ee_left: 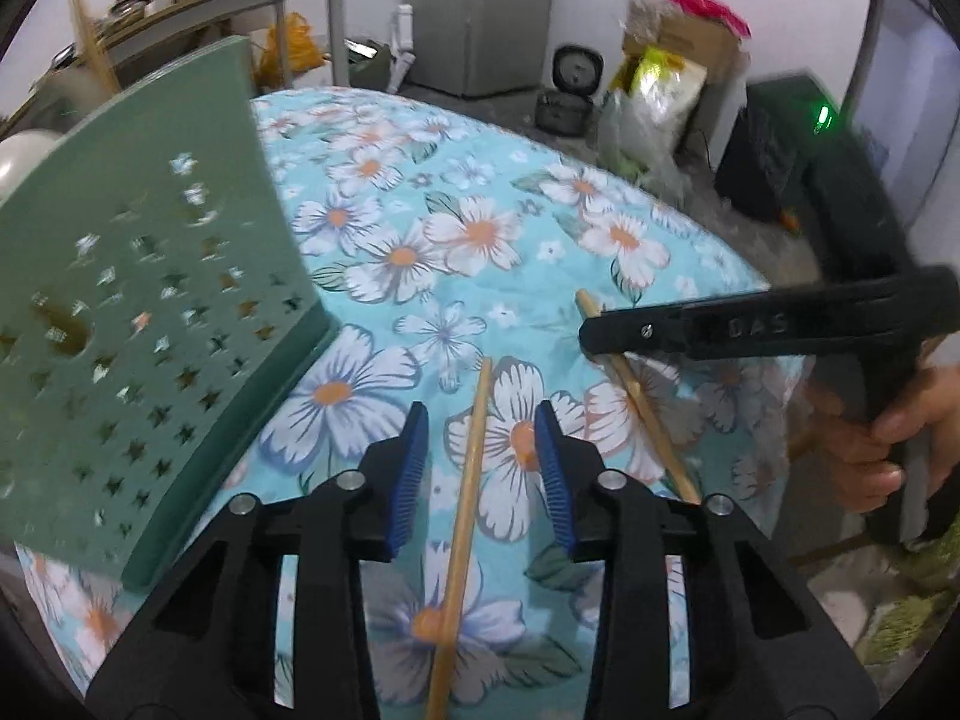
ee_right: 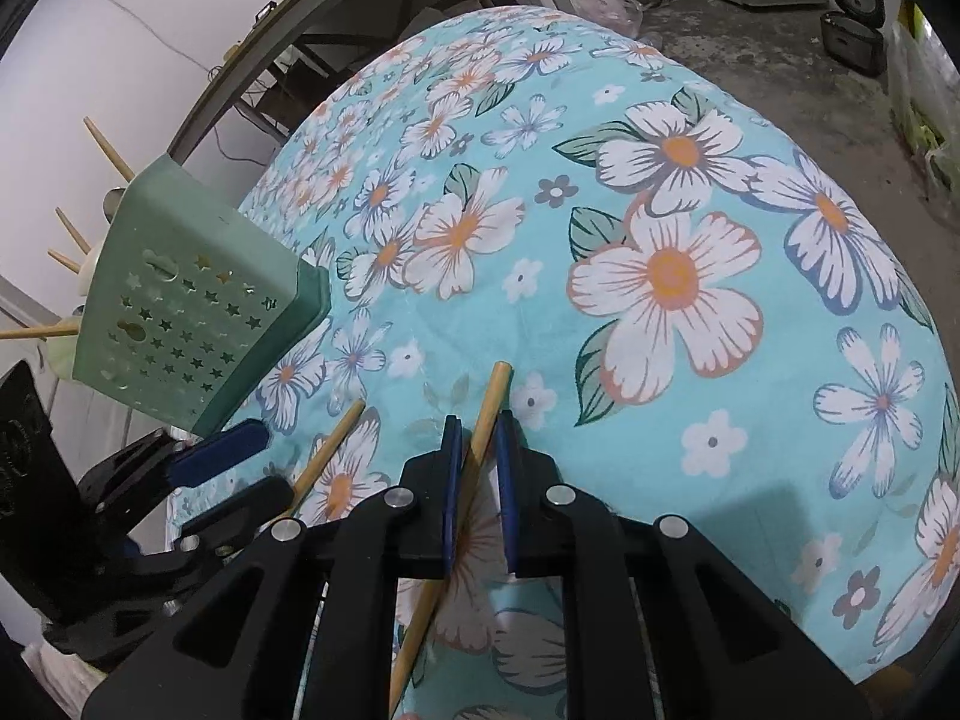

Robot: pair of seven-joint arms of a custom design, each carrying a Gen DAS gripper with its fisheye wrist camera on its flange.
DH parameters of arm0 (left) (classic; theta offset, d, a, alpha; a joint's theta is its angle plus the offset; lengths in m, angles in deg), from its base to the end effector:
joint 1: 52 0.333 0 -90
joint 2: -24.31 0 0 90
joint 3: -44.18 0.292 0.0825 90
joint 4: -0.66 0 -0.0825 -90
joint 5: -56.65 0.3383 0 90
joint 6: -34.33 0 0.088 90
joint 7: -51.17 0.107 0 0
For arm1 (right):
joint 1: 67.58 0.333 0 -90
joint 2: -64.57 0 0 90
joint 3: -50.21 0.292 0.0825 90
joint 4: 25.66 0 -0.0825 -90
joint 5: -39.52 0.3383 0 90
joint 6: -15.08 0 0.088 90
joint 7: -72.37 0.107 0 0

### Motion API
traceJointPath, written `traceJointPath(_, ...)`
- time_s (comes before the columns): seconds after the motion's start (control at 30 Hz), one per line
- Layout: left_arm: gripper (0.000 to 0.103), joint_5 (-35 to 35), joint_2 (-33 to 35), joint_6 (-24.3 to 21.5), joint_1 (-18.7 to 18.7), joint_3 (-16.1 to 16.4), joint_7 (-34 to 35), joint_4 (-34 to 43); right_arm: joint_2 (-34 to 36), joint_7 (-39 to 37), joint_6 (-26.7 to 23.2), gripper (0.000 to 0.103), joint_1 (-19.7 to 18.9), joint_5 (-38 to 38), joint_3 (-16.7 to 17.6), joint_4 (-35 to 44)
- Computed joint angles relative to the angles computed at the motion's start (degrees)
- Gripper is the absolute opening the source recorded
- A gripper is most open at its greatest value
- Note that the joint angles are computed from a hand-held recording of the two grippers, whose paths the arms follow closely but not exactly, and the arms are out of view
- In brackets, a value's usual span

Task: Organize utensils
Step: 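Grasp a wooden chopstick with the left tool while the right tool grasps another chopstick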

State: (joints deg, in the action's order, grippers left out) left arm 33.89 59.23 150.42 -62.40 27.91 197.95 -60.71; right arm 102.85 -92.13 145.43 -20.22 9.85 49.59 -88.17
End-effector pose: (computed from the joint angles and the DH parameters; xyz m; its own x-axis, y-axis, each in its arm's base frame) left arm 0.6398 -0.2747 0.5182 -0.9572 -0.2858 0.0459 -0.2550 0.7572 -0.6013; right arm 0.5026 0.5203 0.4824 -0.5210 -0.6734 -0.5245 -0.5769 0.7307 -0.3652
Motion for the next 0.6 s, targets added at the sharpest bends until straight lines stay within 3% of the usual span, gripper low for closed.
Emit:
traceJointPath(0.1,0.03,2.32,0.55,0.96,-1.59,0.55,0.42,-0.06,-0.11,0.28,0.91,0.012,-0.15,0.02,-0.02,-0.5)
traceJointPath(0.2,0.023,5.1,3.61,-1.45,-3.27,1.37,-1.86,4.44,-0.2,0.14,1.2,0.012,-0.25,0.03,0.02,-0.76)
traceJointPath(0.37,0.021,6.08,6.48,-3.32,-3.9,1.14,-4.21,8.54,-0.75,0.46,2.05,0.012,-0.41,-0.09,0.06,-1.88)
traceJointPath(0.6,0.008,6.58,8.64,-4.29,-4.19,0.96,-5.86,12.04,-0.42,-0.26,1.85,0.012,-0.8,0.8,0.42,-1.18)
